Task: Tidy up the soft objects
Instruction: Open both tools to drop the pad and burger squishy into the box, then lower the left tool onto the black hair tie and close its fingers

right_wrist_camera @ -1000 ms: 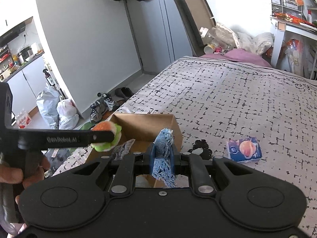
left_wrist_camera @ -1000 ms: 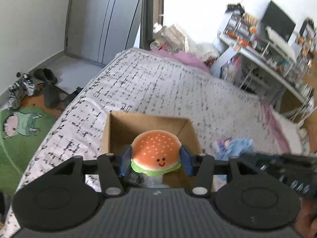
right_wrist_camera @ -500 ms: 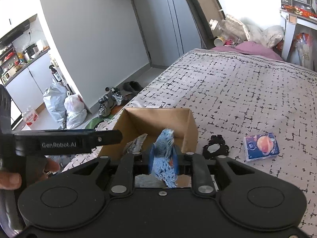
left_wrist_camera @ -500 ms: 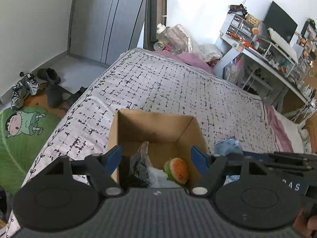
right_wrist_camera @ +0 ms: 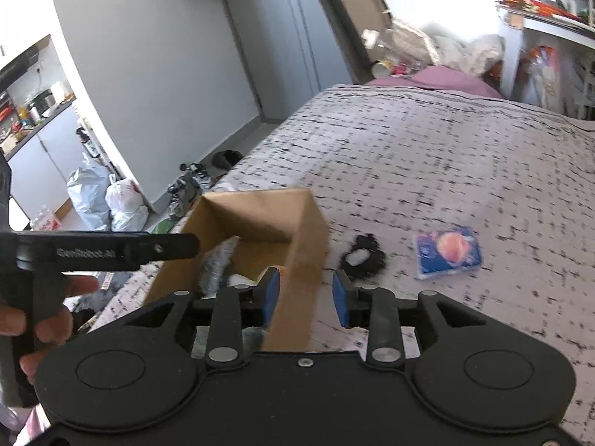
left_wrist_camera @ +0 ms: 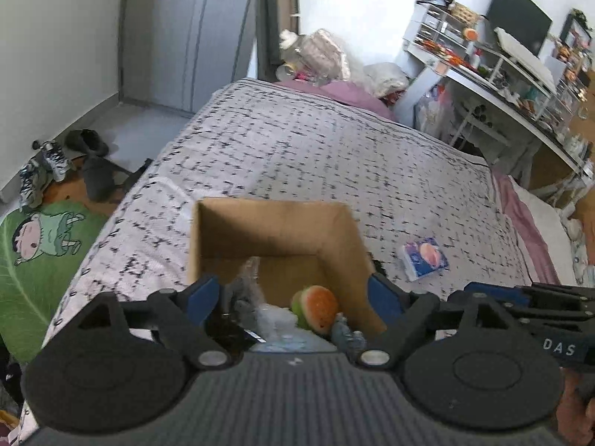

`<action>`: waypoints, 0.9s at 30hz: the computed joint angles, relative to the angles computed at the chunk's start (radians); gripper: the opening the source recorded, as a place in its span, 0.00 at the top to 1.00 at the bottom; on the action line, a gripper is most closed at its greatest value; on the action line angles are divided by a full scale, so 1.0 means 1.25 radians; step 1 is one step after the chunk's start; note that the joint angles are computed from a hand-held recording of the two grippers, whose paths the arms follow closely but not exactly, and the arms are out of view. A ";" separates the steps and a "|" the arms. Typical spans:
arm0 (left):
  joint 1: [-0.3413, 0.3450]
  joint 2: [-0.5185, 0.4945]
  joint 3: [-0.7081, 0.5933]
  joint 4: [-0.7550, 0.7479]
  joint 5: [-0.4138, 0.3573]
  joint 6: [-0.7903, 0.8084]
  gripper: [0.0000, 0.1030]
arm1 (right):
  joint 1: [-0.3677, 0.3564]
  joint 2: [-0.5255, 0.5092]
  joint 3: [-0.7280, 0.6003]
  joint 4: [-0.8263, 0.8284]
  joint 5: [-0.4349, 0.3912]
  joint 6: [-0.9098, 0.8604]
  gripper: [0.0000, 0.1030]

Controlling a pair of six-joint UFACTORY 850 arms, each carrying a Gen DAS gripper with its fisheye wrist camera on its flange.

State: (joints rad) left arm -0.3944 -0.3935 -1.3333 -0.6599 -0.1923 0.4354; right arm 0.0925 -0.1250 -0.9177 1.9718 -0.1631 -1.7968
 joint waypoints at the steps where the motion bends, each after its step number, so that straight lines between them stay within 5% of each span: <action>1: -0.004 0.000 -0.001 0.000 0.001 0.001 0.13 | -0.005 0.004 0.006 0.011 0.000 -0.012 0.64; 14: -0.062 -0.024 -0.057 0.216 -0.028 -0.187 0.12 | -0.061 0.043 0.051 0.244 -0.015 -0.242 0.13; 27: -0.105 -0.069 -0.125 0.327 -0.046 -0.278 0.12 | -0.132 0.036 0.074 0.207 -0.058 -0.187 0.10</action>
State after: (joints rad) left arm -0.5262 -0.4799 -1.4899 -0.2507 -0.2493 0.0880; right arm -0.0720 -0.0798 -0.8255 2.2307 -0.2358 -2.0309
